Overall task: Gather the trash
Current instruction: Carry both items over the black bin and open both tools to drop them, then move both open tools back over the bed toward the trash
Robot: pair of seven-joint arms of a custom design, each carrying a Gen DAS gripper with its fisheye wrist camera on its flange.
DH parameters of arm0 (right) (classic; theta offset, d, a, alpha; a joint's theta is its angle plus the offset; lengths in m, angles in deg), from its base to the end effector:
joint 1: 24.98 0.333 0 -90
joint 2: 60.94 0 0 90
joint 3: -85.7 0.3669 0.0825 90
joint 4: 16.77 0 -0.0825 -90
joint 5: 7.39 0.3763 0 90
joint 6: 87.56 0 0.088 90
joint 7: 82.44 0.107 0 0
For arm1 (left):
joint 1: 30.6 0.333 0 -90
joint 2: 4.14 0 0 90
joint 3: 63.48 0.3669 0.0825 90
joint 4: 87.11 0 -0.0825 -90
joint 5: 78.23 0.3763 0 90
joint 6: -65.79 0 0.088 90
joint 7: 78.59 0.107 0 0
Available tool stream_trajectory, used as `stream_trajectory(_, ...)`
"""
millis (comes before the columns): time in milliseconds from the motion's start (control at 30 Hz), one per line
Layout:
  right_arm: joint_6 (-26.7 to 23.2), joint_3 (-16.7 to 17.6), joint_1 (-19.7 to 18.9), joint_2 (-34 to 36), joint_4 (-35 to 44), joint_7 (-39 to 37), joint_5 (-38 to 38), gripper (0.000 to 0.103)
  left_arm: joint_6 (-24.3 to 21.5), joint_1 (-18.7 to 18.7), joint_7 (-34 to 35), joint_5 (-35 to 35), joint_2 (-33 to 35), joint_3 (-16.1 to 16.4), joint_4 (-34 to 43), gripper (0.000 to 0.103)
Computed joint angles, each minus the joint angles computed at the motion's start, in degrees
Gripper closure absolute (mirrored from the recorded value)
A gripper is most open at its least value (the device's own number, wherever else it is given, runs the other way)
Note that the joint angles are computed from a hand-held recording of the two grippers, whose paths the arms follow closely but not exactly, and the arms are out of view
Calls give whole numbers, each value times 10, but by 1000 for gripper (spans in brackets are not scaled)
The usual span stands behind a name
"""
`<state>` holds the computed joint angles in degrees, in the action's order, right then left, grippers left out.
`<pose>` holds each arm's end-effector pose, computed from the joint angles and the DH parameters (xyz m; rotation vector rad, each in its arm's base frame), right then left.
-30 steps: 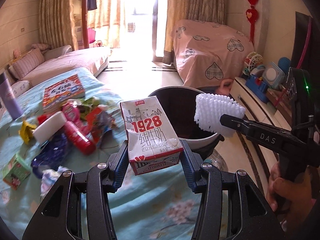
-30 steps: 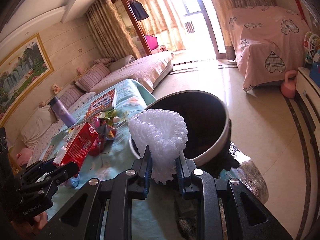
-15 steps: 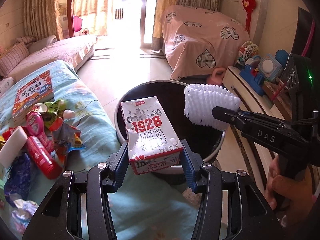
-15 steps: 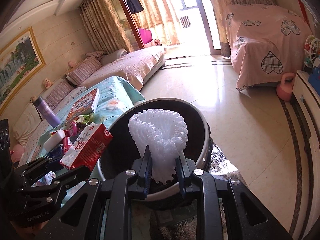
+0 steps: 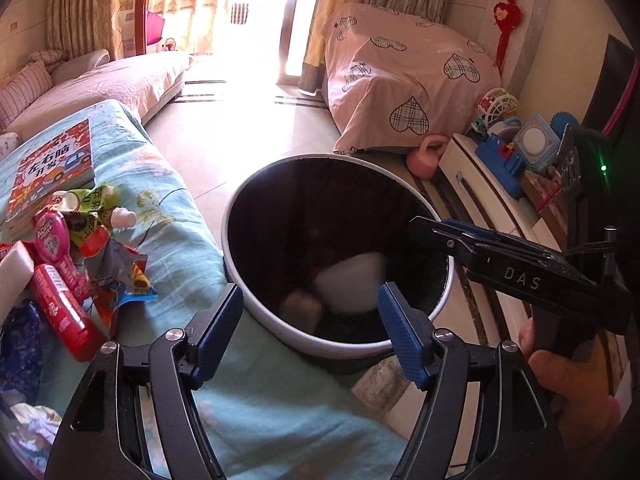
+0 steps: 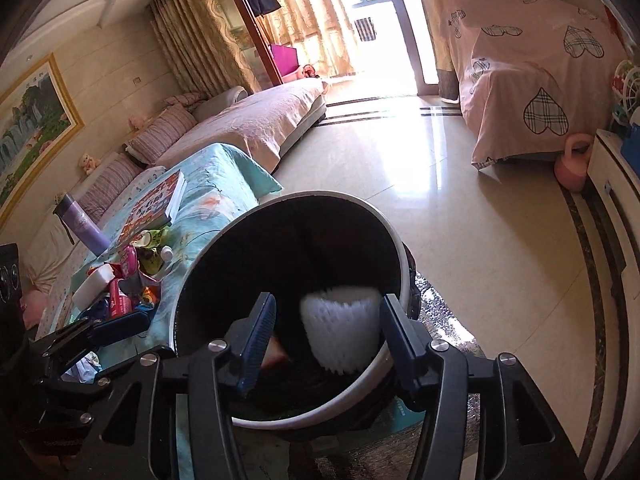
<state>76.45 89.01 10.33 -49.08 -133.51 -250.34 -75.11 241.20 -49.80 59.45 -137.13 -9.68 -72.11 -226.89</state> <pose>0.4492 0.4215 0.4427 -1.6261 1.7163 -0.4276 0.4589 -0.1672 0.4531 -1.5631 2.1874 -0.9930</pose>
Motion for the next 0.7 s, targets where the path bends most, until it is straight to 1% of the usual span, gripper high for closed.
stream_trajectory(100,-2,0,6,-6,-5,31,-21,41,2,-9,40,-52,-17,9,-11,31)
stream_trajectory(200,-7,5,11,-13,-6,71,-51,30,2,-20,86,-113,-43,24,-30,31)
stream_trajectory(233,-10,8,13,-14,-7,86,-62,26,1,-20,92,-123,-49,26,-36,31)
stream_trajectory(333,-23,22,19,-14,-4,118,-86,17,1,-20,109,-150,-72,32,-60,31)
stream_trajectory(433,-32,34,27,-10,1,138,-96,14,-4,-18,116,-160,-99,37,-87,31)
stream_trajectory(567,-36,42,40,-3,8,170,-111,14,-3,-20,132,-174,-141,48,-133,31)
stream_trajectory(633,-38,46,46,0,11,182,-117,14,1,-16,124,-166,-162,53,-157,31)
stream_trajectory(700,-39,50,53,4,15,188,-119,14,3,-17,123,-160,-179,67,-177,31)
